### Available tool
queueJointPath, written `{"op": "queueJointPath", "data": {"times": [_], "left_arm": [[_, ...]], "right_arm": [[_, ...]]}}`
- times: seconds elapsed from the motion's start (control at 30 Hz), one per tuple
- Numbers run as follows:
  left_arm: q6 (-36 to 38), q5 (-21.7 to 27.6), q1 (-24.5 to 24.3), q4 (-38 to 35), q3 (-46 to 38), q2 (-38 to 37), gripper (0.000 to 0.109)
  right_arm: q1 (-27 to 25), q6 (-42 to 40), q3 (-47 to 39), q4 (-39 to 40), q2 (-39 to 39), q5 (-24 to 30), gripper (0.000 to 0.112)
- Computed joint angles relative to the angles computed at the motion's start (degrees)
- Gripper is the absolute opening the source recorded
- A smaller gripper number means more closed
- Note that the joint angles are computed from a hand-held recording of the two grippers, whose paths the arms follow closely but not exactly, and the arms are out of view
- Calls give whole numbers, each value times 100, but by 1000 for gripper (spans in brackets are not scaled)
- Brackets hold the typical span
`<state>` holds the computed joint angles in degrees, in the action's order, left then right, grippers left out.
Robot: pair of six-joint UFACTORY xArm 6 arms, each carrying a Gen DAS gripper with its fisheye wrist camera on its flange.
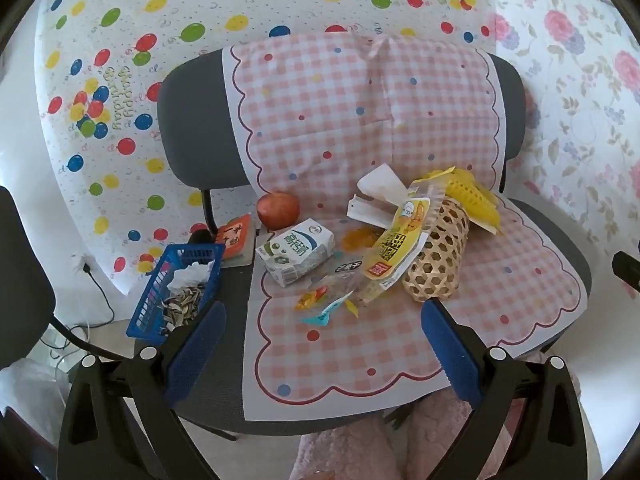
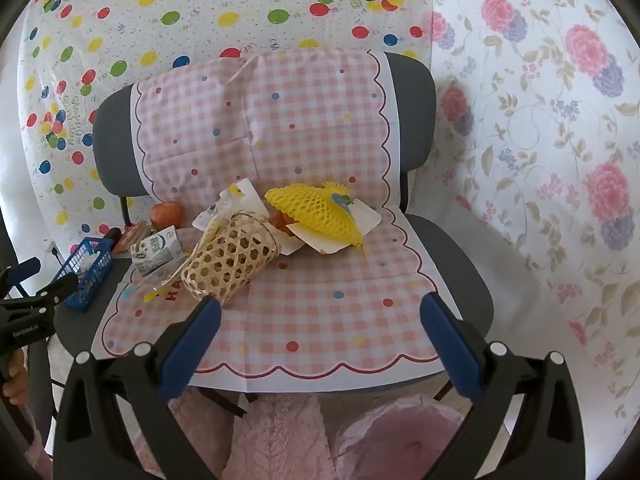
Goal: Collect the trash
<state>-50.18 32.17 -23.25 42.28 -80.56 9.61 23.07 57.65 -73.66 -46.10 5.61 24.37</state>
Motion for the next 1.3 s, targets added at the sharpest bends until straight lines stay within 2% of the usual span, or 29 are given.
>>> {"op": "queueJointPath", "data": {"times": [1.3], "left_arm": [[131,38,12,-138,-34,-1,97]], "right_arm": [[-4,-48,-81,84,124,-15,97]]}}
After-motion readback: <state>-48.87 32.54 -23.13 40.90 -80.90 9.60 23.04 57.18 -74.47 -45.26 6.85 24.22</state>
